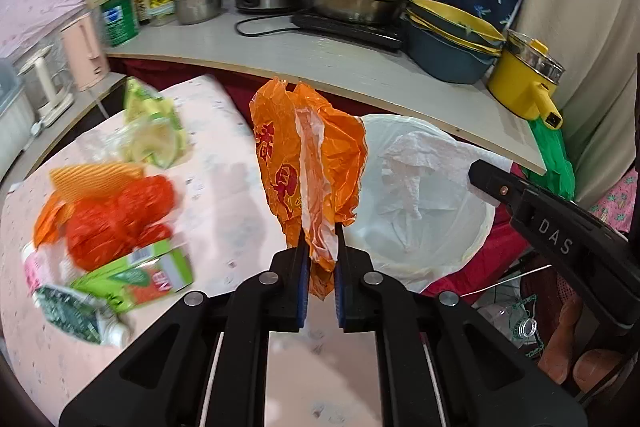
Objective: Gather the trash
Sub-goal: 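Carry both held items over the white bin and open both tools, then move both open tools back over the remaining trash on the table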
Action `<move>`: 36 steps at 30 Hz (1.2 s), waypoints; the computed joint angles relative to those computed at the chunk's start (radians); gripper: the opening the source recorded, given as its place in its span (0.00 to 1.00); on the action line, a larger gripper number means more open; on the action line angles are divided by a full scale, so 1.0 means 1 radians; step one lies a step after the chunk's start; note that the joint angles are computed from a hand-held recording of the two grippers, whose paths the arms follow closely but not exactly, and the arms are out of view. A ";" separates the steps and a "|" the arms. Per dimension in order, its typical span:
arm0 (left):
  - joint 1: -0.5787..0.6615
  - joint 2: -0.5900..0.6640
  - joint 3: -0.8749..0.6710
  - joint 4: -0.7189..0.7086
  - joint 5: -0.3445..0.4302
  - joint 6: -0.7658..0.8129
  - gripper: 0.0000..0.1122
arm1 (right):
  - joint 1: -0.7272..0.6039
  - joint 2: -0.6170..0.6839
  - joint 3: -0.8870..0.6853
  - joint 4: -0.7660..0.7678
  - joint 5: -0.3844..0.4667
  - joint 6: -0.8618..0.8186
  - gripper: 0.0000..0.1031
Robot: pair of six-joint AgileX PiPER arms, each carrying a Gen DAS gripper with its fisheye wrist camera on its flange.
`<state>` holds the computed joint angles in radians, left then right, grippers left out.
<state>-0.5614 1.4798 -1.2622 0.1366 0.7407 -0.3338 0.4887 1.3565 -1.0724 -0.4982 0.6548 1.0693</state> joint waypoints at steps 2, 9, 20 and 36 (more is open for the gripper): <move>-0.014 0.053 -0.040 -0.008 -0.008 0.011 0.09 | -0.045 0.011 0.004 0.035 -0.019 -0.036 0.04; -0.040 0.222 -0.182 -0.062 -0.008 0.064 0.11 | -0.141 0.051 0.026 0.101 -0.066 -0.114 0.08; -0.060 0.289 -0.231 -0.010 -0.008 0.005 0.32 | -0.183 0.029 0.049 0.073 -0.085 -0.062 0.32; 0.003 0.028 -0.025 0.058 -0.007 -0.080 0.42 | 0.066 -0.046 0.005 -0.117 0.058 0.159 0.48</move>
<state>-0.5582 1.5075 -1.2874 0.1943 0.7335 -0.4141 0.5548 1.3104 -1.0674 -0.6149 0.7129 1.2283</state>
